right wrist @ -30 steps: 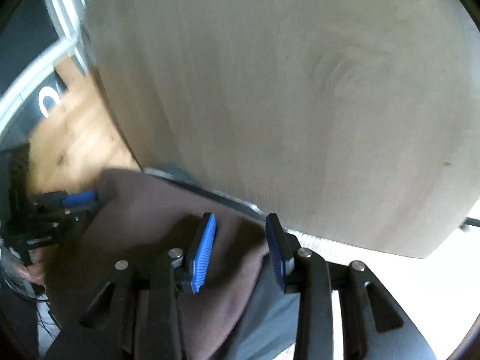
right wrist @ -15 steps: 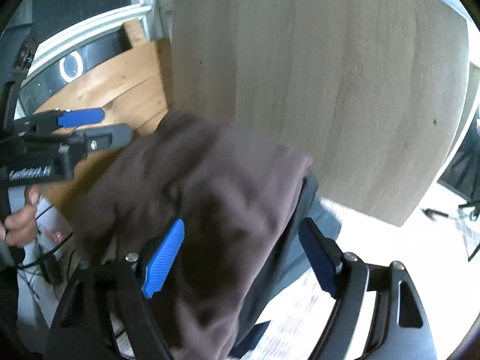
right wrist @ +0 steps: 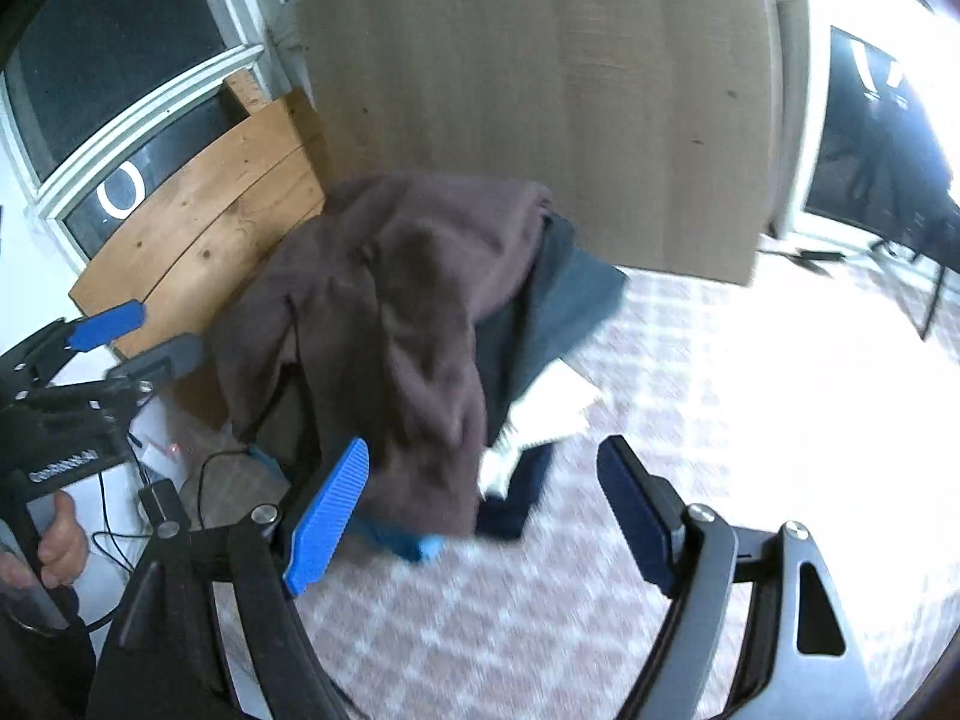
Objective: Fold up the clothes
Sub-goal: 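Open both grippers and pull them back from the pile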
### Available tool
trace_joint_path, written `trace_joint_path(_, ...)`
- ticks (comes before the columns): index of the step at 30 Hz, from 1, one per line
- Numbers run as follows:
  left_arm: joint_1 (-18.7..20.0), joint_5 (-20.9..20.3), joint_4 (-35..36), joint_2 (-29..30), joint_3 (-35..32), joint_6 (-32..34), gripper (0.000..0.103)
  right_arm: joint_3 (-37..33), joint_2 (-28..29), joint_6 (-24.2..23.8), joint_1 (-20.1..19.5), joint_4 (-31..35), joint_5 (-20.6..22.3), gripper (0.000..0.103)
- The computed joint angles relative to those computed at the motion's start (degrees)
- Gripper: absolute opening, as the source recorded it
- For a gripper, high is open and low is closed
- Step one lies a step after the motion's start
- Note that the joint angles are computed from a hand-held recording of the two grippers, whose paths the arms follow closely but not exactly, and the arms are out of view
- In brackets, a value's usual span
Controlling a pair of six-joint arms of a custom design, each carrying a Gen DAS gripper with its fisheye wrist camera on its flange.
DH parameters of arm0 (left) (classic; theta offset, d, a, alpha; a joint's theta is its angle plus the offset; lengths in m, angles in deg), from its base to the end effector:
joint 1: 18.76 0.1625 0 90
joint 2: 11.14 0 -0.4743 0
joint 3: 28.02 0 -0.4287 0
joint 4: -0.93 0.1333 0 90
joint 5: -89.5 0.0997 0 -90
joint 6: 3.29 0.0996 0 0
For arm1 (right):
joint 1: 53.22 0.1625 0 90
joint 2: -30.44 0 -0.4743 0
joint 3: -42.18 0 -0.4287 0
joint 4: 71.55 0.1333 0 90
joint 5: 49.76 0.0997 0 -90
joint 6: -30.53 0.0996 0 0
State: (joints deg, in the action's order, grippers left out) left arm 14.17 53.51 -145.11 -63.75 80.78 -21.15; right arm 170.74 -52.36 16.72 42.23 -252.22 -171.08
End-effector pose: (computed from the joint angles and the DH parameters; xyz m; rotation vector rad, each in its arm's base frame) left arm -0.4092 -0.5199 0.1243 0.7717 2.1620 -0.7092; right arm 0.1276 -0.4793 0.3361 0.1269 -2.4039 0.9368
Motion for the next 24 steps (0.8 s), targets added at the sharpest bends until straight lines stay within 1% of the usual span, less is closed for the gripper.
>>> trace_joint_path(1, -0.6, -0.1, 0.0, -0.7, 0.8, -0.9, 0.085, 1.0, -0.9, 0.5, 0.1, -0.4, -0.5, 0.078)
trace_joint_path(5, -3.2, -0.3, 0.0, -3.2, 4.4, -4.6, 0.088, 4.9, -4.9, 2.2, 0.5, -1.2, -1.0, 0.078)
trace_joint_path(10, -5.2, -3.3, -0.8, -5.9, 7.5, -6.9, 0.094, 8.3, -7.8, 3.0, 1.5, -2.3, -2.9, 0.078)
trace_joint_path(13, -6.7, -2.5, -0.1, -7.0, 9.0, -8.8, 0.1, 9.5, -8.7, 2.9, 2.1, -2.9, -4.0, 0.078)
trace_joint_path(15, -7.5, -2.1, 0.6, -7.7, 9.7, -10.2, 0.101, 10.2, -9.1, 2.9, 2.5, -3.1, -4.3, 0.078)
trace_joint_path(19, -7.8, -4.4, 1.0, -9.0, 10.7, -12.5, 0.101, 11.0, -9.5, 2.9, 3.4, -3.2, -5.2, 0.078)
trace_joint_path(24, -8.2, -4.7, 2.6, -9.7, 11.4, -14.7, 0.101, 11.9, -10.1, 3.1, 3.9, -3.0, -5.8, 0.078)
